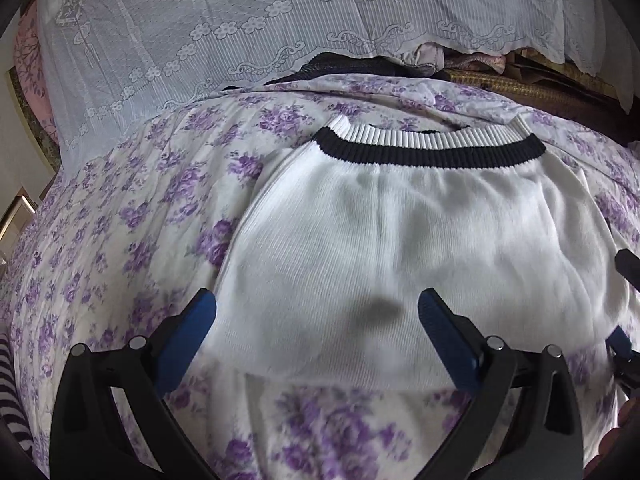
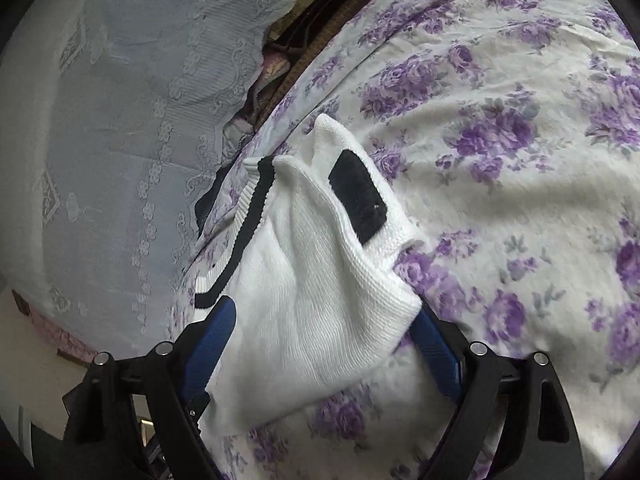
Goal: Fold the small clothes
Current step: 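Grasp the white sock with black stripes with the right tool and lift it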
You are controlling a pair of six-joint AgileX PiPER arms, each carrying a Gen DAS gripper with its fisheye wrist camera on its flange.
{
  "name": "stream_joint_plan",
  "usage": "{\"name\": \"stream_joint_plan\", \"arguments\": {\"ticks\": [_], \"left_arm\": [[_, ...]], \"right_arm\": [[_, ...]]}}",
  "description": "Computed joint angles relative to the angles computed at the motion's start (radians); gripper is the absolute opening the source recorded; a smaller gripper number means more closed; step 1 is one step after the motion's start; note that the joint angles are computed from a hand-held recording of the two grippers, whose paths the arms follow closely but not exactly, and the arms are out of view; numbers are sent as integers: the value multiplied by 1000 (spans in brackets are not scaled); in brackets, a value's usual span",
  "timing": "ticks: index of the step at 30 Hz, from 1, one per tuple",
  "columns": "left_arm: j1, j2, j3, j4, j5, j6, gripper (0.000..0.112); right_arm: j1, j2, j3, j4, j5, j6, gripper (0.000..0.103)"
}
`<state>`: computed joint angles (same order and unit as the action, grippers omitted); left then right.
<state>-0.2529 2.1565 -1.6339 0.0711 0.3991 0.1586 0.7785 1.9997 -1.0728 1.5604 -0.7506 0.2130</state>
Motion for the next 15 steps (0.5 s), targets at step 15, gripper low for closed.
{"name": "stream_joint_plan", "arguments": {"ticks": [15], "left_arm": [[-32, 331, -543, -64, 270, -66, 99]], "right_arm": [[-108, 112, -206, 111, 16, -386, 76]]}}
